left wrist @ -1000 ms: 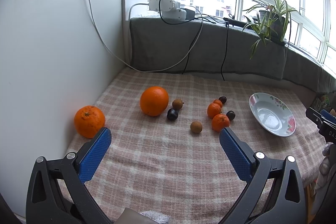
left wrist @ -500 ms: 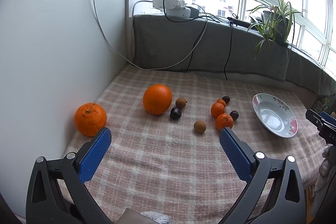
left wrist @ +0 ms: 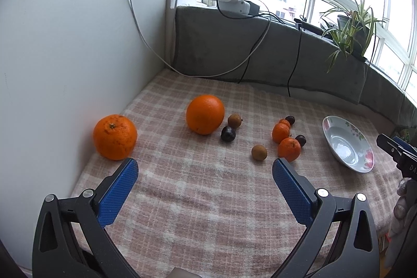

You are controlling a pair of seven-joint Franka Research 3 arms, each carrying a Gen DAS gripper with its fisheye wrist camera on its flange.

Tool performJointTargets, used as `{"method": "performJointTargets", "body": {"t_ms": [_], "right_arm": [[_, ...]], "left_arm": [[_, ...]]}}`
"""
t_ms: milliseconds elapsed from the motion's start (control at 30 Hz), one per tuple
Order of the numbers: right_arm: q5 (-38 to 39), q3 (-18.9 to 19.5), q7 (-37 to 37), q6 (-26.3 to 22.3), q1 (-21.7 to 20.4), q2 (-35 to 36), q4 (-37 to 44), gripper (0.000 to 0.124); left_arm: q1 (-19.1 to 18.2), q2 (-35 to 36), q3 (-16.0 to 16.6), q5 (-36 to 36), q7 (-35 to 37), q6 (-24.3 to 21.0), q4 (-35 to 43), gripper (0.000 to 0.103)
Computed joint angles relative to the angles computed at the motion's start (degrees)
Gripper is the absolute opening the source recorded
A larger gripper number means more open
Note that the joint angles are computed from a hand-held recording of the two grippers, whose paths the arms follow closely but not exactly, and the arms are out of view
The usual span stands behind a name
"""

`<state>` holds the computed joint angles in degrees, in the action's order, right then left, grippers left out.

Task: Organize fruits
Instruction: 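Move the right tool to the large orange and close around it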

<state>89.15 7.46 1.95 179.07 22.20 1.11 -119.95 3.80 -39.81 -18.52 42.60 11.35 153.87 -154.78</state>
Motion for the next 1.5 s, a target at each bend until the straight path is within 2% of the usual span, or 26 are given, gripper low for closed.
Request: {"method": "performJointTargets", "body": {"t_ms": [167, 333, 467, 633, 767, 833, 967, 1033, 1267, 1367, 1433, 1500], "right_arm": [[-4.8, 0.6, 2.6, -1.2, 0.4, 0.9, 0.8, 0.103], [-13.2, 1.0, 8.5, -4.5, 0.4, 2.3, 2.3, 0.103], [-16.3, 2.1, 9.0, -5.7, 0.5, 4.1, 4.5, 0.103], [-26.7, 2.6, 18.0, -10.7, 0.4, 6.7, 7.6, 0.103], [-34.2, 3.2, 23.7, -13.2, 0.6, 9.8, 11.1, 0.103], [-37.9, 3.5, 27.4, -16.9, 0.4, 11.7, 13.8, 0.103], [-45.6, 3.7, 34.5, -23.1, 0.6, 16.1, 19.9, 0.103], [-48.5, 4.0, 37.1, -26.0, 0.7, 18.2, 23.2, 0.103], [-54.4, 5.0, 45.3, -38.7, 1.2, 27.5, 37.3, 0.096], [-56.3, 5.1, 48.5, -43.1, 1.9, 31.4, 43.2, 0.096], [-57.2, 5.2, 50.5, -46.3, 2.2, 34.2, 47.6, 0.089], [-58.3, 5.0, 53.2, -49.1, 2.8, 37.3, 52.2, 0.088]], "left_arm": [[0.0, 0.3, 0.7, -0.5, -0.2, 0.9, -0.8, 0.102], [0.6, 1.1, 0.9, -0.6, -0.1, 1.9, -0.9, 0.102], [1.1, 1.6, 1.2, -0.7, -0.2, 3.2, -1.3, 0.102], [2.1, 2.3, 1.7, -1.2, -0.3, 4.9, -2.1, 0.102], [4.1, 3.3, 0.9, -0.9, -2.0, 6.8, -2.3, 0.102], [4.3, 4.6, 1.2, -0.9, -1.7, 7.9, -2.0, 0.097], [5.7, 6.7, 1.2, -0.2, -1.8, 11.1, -1.6, 0.094], [6.6, 7.5, 1.2, 0.0, -1.7, 12.7, -1.4, 0.09], [9.2, 11.2, 2.4, -1.6, 0.7, 20.0, -0.7, 0.083], [9.3, 13.3, 3.6, -4.0, 3.0, 23.4, -0.4, 0.075], [10.1, 14.6, 3.3, -5.4, 4.2, 24.5, 0.1, 0.072], [11.4, 15.8, 2.4, -6.5, 5.2, 25.5, 0.6, 0.067]]}}
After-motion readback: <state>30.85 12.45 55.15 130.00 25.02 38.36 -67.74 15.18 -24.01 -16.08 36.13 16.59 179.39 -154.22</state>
